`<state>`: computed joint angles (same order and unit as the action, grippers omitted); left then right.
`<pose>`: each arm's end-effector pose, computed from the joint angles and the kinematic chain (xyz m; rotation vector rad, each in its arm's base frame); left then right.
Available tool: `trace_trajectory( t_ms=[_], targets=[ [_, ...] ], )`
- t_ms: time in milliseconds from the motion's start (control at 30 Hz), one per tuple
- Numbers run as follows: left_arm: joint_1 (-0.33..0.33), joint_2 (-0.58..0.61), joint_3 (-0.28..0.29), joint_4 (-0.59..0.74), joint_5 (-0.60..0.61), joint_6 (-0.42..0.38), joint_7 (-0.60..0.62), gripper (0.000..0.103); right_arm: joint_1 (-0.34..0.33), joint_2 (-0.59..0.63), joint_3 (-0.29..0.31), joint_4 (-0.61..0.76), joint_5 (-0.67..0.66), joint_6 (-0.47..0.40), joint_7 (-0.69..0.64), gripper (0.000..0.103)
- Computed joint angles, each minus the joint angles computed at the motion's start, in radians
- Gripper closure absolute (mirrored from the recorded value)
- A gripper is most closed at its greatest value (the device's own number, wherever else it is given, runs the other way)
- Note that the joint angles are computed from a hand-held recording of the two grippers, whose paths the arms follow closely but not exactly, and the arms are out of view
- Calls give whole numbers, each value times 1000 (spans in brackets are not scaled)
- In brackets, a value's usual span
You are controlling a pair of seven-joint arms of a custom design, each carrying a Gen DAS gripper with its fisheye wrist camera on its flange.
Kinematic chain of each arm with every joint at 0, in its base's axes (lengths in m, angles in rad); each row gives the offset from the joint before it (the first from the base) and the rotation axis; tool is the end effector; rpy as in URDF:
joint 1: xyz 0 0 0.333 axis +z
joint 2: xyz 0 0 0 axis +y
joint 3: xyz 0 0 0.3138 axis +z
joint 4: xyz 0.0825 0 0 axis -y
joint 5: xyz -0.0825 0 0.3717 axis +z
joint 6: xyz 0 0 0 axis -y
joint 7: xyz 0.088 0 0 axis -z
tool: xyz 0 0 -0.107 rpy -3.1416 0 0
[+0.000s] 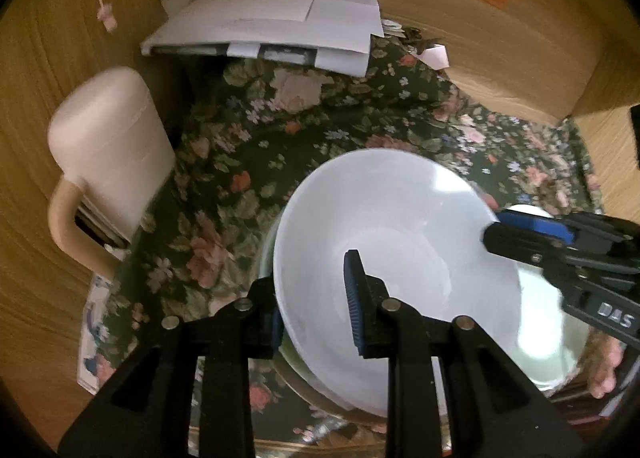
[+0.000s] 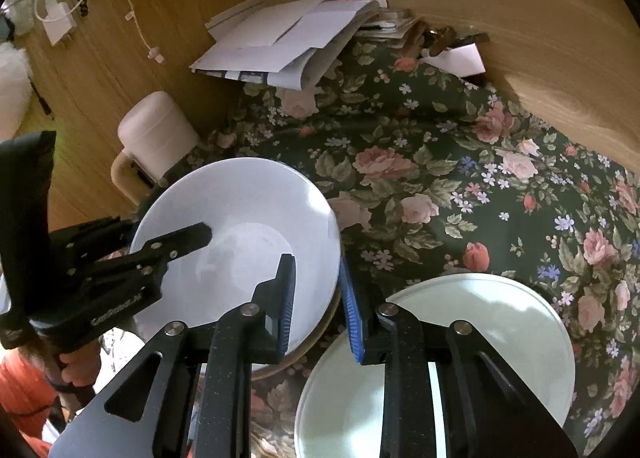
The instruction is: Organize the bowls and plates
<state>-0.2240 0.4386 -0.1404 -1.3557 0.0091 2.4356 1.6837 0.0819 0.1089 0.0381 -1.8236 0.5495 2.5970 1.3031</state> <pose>0.6827 -0.2365 0.5494 -1.4275 2.2729 -0.7478 0.6240 0.0638 0.5489 -1.6921 1.6769 -0.2576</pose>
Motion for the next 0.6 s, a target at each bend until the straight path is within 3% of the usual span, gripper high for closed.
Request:
trace_trajectory(
  t_ms=[200,433,500,600],
  targets=[
    [-18,41,7,83,25,-63,-16,74,0,-9,0,-18,8,5,-11,80],
    [-32,84,11,190,40,-152,-35,68,-4,-27,-10,-41,40,23,-17,60],
    [-36,82,17,194,49,-139,-50,63,-5,-28,-13,-39,46,19,-21,59],
    [-36,52,21,143,72,-57,-46,53,-4,-27,-14,-38,41,19,-17,58]
  ],
)
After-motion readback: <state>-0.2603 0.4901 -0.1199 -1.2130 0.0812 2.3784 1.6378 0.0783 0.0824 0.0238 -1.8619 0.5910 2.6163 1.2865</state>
